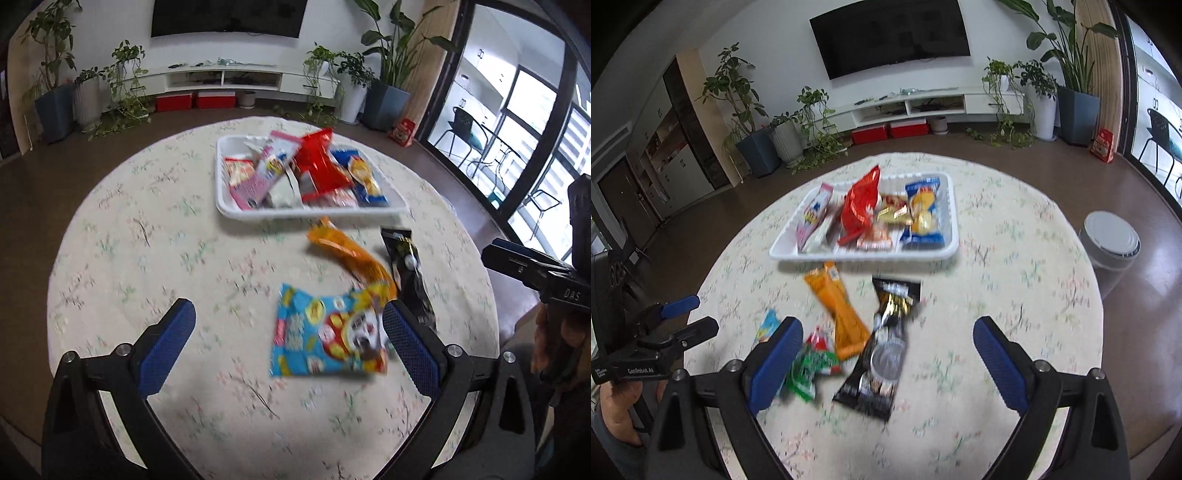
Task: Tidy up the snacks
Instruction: 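Withdraw both tools from the tray toward the remaining snacks, then grasp the blue chips bag with the left tool while the right tool grasps the black packet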
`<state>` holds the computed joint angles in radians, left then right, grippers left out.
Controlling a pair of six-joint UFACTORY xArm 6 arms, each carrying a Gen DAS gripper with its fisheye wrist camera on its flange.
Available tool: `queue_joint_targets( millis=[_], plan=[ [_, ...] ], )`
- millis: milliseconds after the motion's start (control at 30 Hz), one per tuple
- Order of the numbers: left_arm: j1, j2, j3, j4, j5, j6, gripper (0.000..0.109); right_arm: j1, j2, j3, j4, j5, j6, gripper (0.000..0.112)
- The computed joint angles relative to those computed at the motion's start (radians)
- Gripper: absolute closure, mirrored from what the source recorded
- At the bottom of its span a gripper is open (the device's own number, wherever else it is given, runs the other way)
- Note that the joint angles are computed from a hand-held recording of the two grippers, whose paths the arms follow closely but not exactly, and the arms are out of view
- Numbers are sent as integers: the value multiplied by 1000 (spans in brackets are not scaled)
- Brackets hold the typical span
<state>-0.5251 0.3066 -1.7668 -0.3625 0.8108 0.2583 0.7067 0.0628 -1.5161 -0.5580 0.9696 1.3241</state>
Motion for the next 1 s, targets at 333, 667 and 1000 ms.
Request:
queue_joint_targets(
  millis=[333,667,1000],
  plan=[
    [-53,-130,220,65,-92,-48,6,53,-31,85,15,0,108,16],
    [-47,-78,156,96,-62,-57,6,54,-23,78,27,11,111,17],
    [-56,-7,65,89,-26,-15,6,29,18,43,59,11,73,17]
  ],
)
